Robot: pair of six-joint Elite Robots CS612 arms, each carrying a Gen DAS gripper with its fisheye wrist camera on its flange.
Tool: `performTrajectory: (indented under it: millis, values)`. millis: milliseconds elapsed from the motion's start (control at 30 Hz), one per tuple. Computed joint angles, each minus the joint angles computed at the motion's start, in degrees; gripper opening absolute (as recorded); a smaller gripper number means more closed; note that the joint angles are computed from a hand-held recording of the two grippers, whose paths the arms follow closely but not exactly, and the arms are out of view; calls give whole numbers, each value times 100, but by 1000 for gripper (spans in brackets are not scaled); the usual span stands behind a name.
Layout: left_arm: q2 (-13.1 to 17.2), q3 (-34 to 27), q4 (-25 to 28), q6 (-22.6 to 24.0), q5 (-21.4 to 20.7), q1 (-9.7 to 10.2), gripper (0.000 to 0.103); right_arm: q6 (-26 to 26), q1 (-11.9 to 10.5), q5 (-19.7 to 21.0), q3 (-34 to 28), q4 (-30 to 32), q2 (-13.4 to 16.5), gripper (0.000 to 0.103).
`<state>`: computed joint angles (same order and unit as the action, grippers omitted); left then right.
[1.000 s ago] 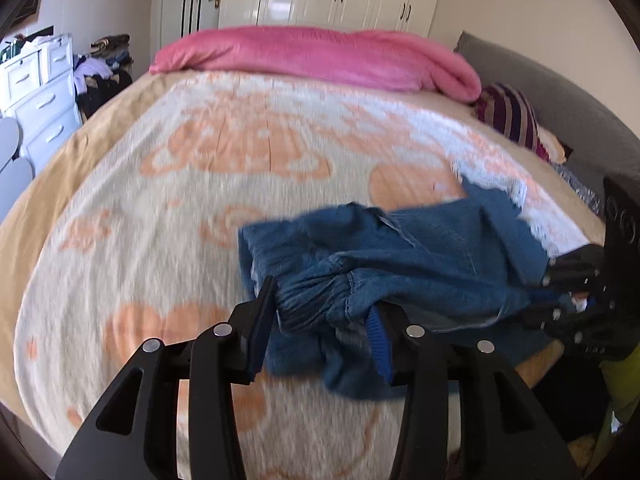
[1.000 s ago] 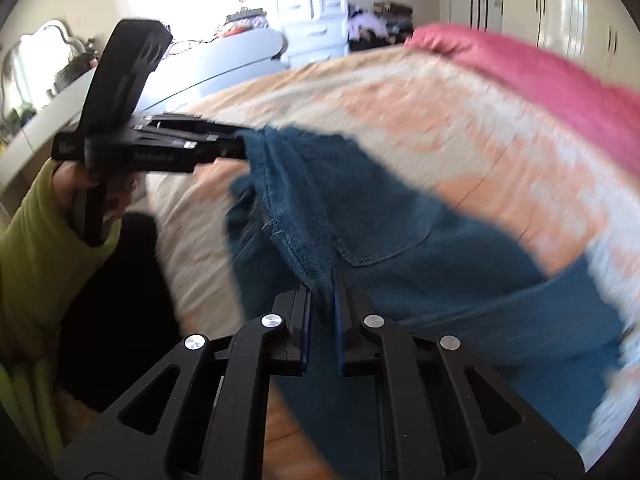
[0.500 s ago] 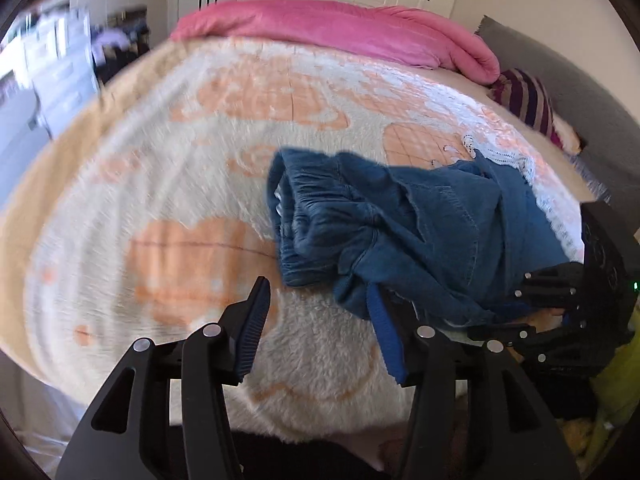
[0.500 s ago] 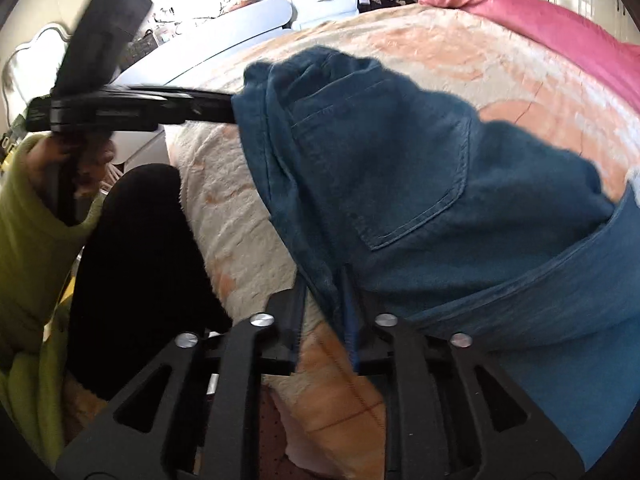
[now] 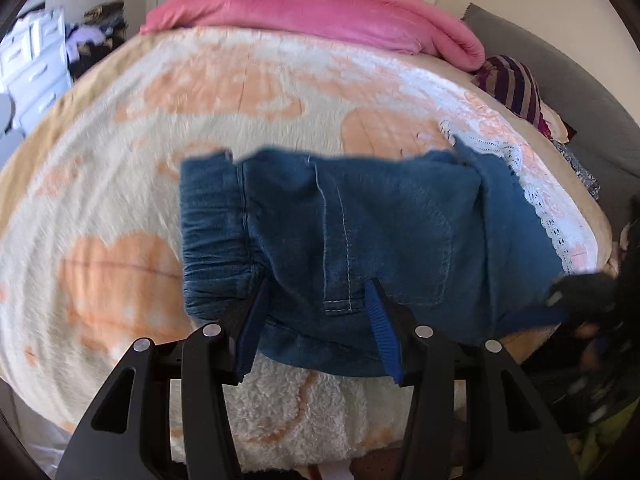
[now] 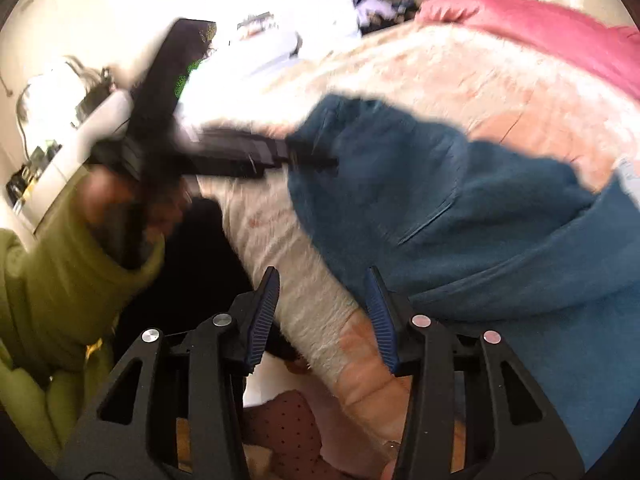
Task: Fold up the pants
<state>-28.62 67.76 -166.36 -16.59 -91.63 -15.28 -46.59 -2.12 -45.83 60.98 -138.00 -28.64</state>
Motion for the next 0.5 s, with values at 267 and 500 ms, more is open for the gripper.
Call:
performTrajectory:
  millis: [267, 500]
  values:
    - [12, 57, -192, -115, -186, 41, 49, 763, 107, -689, -525, -467, 341, 37]
    - [15, 88, -370, -210, -86, 14, 49, 888, 175, -1135, -899, 154, 587, 38]
